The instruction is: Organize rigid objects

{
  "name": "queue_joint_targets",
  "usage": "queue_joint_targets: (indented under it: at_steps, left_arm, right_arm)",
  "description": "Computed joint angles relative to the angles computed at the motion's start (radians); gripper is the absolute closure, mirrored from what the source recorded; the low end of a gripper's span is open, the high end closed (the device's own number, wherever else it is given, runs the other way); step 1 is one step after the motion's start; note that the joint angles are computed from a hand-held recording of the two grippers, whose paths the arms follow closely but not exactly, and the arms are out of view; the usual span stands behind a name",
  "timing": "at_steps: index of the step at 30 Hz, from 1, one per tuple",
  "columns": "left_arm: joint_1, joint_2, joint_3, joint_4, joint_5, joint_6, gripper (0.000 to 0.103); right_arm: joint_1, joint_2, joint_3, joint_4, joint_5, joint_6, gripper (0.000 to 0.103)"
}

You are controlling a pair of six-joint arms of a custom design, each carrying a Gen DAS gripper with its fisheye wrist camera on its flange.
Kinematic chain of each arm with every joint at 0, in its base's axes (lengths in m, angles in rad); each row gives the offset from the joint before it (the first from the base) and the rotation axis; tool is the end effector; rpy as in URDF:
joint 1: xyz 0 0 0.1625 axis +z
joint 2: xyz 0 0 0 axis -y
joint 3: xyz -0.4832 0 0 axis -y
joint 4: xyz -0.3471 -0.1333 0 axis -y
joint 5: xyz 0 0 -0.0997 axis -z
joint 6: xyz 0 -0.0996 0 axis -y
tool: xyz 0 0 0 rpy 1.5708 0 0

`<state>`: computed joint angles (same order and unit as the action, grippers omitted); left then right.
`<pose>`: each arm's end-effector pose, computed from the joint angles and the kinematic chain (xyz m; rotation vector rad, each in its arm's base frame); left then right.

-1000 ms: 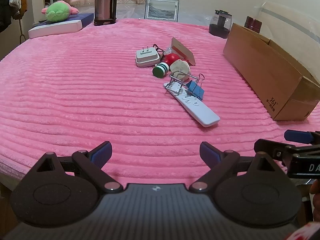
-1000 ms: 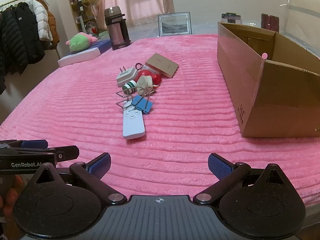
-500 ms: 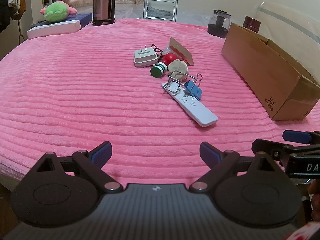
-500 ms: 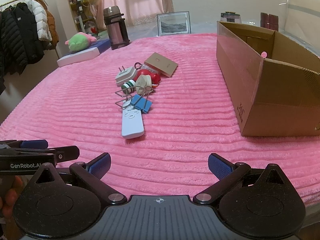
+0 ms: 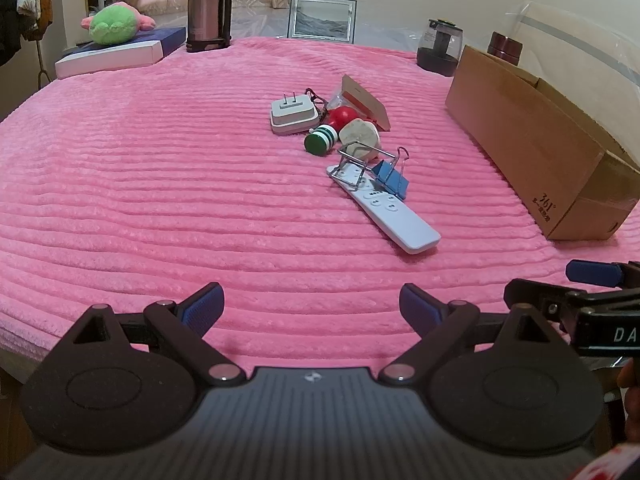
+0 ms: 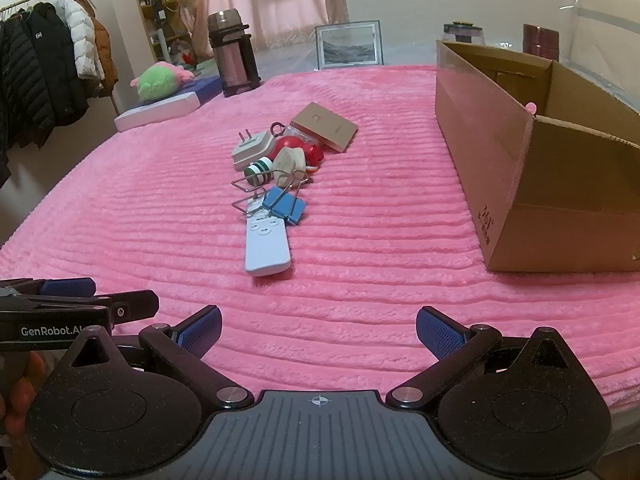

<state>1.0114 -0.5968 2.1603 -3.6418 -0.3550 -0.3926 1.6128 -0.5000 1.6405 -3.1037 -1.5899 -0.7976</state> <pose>-0.0765 -0.5493 0.1052 -0.1943 2.0361 -1.1058 0.1606 -0.6929 0.0248 1.1901 -2.6801 0.5314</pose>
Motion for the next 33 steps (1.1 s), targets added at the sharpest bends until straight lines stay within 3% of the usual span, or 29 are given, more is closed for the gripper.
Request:
queue_joint_targets:
  at_steps: [20, 28, 30, 33]
  left_arm:
    - [0.077, -0.033, -0.033, -0.145, -0.065, 0.213, 0.012]
    - [0.126, -0.034, -0.076, -0.242, -0.121, 0.367, 0.012]
    - [0.138, -0.030, -0.092, -0.271, -0.135, 0.408, 0.012]
    - [0.156, -0.029, -0.112, -0.290, -0.152, 0.446, 0.012]
  right_arm:
    - [0.023, 0.069, -0.086, 0.047, 0.028, -0.028, 0.003]
    - [0.041, 0.123, -0.163, 0.091, 0.034, -0.039, 0.003]
    - [0.045, 0.139, -0.186, 0.104, 0.038, -0.045, 0.005]
    - [0.052, 0.164, -0.227, 0.145, 0.034, -0.046, 0.017]
